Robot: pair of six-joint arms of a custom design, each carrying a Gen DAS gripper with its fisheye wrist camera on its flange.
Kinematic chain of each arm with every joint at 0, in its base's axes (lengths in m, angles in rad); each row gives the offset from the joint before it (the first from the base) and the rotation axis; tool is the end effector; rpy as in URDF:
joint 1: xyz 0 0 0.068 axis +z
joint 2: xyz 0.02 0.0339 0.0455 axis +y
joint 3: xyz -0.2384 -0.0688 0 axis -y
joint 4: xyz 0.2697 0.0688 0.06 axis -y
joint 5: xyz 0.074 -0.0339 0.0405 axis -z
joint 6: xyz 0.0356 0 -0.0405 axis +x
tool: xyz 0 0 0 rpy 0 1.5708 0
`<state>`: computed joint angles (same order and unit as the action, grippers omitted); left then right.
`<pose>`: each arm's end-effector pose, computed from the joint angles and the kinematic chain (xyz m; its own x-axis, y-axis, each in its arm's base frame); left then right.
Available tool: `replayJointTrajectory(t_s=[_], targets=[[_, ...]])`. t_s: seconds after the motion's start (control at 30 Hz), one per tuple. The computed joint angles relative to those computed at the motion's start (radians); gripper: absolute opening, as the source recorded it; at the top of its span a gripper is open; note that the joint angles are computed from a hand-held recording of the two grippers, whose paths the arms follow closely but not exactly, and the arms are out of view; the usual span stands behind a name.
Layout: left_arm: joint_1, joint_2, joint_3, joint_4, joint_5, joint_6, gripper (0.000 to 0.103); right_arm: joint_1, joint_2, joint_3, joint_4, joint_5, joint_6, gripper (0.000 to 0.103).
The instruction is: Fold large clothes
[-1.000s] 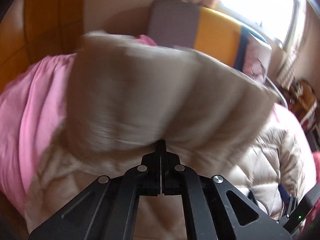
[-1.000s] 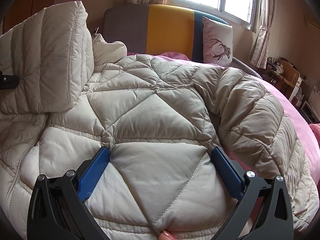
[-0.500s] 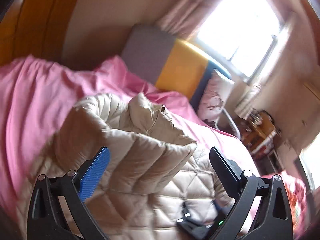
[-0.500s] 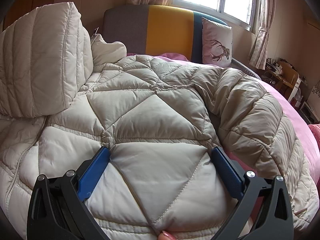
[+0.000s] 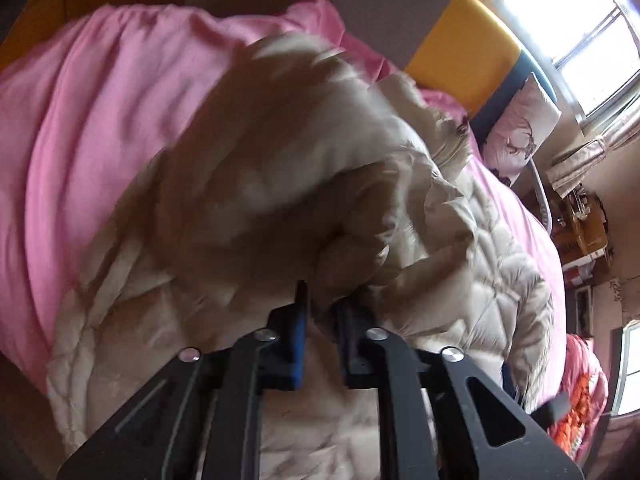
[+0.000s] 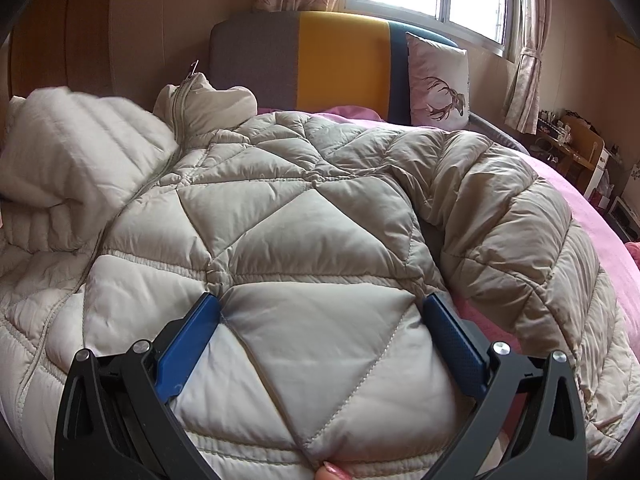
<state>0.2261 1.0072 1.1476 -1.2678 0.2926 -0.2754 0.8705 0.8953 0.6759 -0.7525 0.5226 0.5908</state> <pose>0.1949 0.0343 0.3145 -0.8216 -0.4562 -0.3420 -0.3299 0.8696 -0.3674 0.1466 0.1463 0.2128 -0.7101 -0.0936 -0.6978 -0.1032 0.9943 -0.0284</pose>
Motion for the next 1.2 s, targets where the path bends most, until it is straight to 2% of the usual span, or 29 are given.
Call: replayJointTrajectory(t_s=[0.07,0.13,0.2,0.27,0.33,0.4,0.43,0.47,0.53,0.57,0.6,0.67,0.73,0.77,0.87,0.9,0.93,0.97,1.03,1.07,1.1,1.13,1.2], targets=[[0.128,0.033,0.027,-0.094,0.021,0.199,0.01,-0.002,0.002,0.001,0.001,-0.002,0.001,0.101],[0.21,0.068,0.088,-0.121,-0.072,0.375,0.01,-0.001,0.003,0.0,-0.001,-0.001,0.002,0.101],[0.241,0.101,0.15,-0.098,-0.179,0.485,0.01,-0.002,0.004,-0.001,0.001,0.001,0.001,0.101],[0.269,0.166,0.218,-0.02,-0.318,0.618,0.01,0.001,0.003,-0.003,-0.003,0.005,0.003,0.101],[0.277,0.199,0.209,0.129,-0.485,0.719,0.01,-0.001,0.005,-0.002,-0.001,0.006,0.0,0.101],[0.288,0.258,0.18,0.333,-0.669,0.829,0.011,-0.006,0.005,-0.003,0.001,0.003,-0.004,0.101],[0.308,0.284,0.157,0.436,-0.728,0.888,0.012,-0.006,0.005,-0.003,0.001,0.003,-0.004,0.101],[0.325,0.327,0.151,0.522,-0.79,0.933,0.016,-0.006,0.004,-0.003,0.003,0.002,-0.005,0.101],[0.364,0.404,0.166,0.637,-0.866,0.988,0.038,-0.015,0.0,-0.006,0.01,-0.007,-0.012,0.101],[0.389,0.441,0.192,0.651,-0.879,0.981,0.071,-0.014,0.002,-0.006,0.014,-0.007,-0.012,0.101],[0.421,0.459,0.196,0.679,-0.88,0.977,0.094,-0.015,0.0,-0.008,0.017,-0.008,-0.013,0.101],[0.498,0.46,0.178,0.737,-0.89,0.973,0.094,-0.015,0.001,-0.009,0.018,-0.009,-0.012,0.101],[0.562,0.47,0.211,0.69,-0.859,0.915,0.094,-0.014,0.003,-0.008,0.017,-0.009,-0.012,0.101],[0.6,0.451,0.228,0.643,-0.792,0.857,0.094,-0.012,0.008,-0.002,0.007,-0.007,-0.005,0.101],[0.669,0.302,0.144,0.63,-0.617,0.766,0.094,-0.012,0.02,0.011,-0.012,-0.01,0.0,0.101],[0.701,0.214,0.095,0.609,-0.476,0.739,0.094,-0.017,0.023,0.02,-0.022,-0.018,-0.004,0.101],[0.717,0.155,0.048,0.611,-0.387,0.722,0.094,-0.031,0.004,0.025,-0.042,-0.049,-0.013,0.101],[0.752,0.045,-0.014,0.558,-0.23,0.715,0.094,-0.043,-0.031,0.022,-0.053,-0.078,-0.019,0.101],[0.799,-0.071,-0.077,0.463,-0.028,0.744,0.094,-0.071,-0.172,-0.016,-0.082,-0.131,-0.016,0.101],[0.827,-0.161,-0.131,0.373,0.109,0.795,0.094,-0.096,-0.24,-0.024,-0.125,-0.152,-0.006,0.101],[0.831,-0.21,-0.164,0.305,0.16,0.844,0.094,-0.136,-0.281,-0.019,-0.175,-0.188,0.001,0.101],[0.814,-0.259,-0.205,0.237,0.173,0.884,0.094,-0.194,-0.316,-0.018,-0.214,-0.243,-0.006,0.101],[0.771,-0.304,-0.266,0.164,0.167,0.904,0.094,-0.391,-0.415,-0.033,-0.282,-0.425,-0.035,0.101]])
